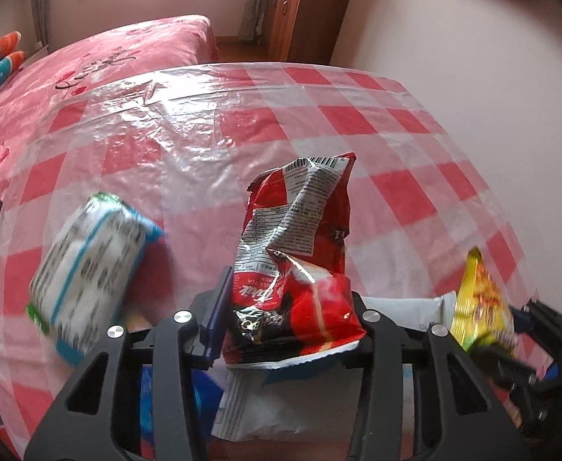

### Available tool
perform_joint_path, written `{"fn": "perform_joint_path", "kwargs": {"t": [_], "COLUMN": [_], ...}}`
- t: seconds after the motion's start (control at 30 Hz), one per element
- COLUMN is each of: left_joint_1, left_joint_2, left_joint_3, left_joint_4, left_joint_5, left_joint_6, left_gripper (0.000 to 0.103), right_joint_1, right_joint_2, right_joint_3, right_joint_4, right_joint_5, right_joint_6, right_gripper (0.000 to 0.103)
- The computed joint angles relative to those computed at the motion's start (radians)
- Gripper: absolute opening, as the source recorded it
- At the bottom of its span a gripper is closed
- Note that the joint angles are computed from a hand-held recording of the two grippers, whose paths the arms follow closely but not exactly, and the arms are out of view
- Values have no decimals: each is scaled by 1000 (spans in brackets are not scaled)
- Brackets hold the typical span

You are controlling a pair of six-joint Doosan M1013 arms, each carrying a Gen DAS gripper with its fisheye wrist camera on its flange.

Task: Collect trash
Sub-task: 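Grasp the red chip bag with the left tool while the right tool grasps the yellow snack bag, then carry the red and yellow bags to the orange bucket and release both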

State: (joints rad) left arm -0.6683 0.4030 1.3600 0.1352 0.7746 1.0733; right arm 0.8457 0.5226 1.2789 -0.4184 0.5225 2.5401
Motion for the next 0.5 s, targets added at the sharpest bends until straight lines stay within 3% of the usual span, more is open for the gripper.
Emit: {"fn": "perform_joint_path", "kwargs": {"t": [0.2, 0.5], "left_joint_1": [1, -2], "left_joint_2": [-49, -122], "left_joint_3": [73, 166], "left_joint_4": [-46, -87], "left_joint_5": [-83, -191], "left_joint_6": [-30, -54], "left_gripper": [37, 33], "right_joint_1": [15, 50], "right_joint_2": [-19, -29], "right_joint_3": [28, 17], "right_joint_4": [-93, -179], "right_joint_5": [-29, 2], "right_joint_6": [111, 181], "right_gripper": [52, 51]}}
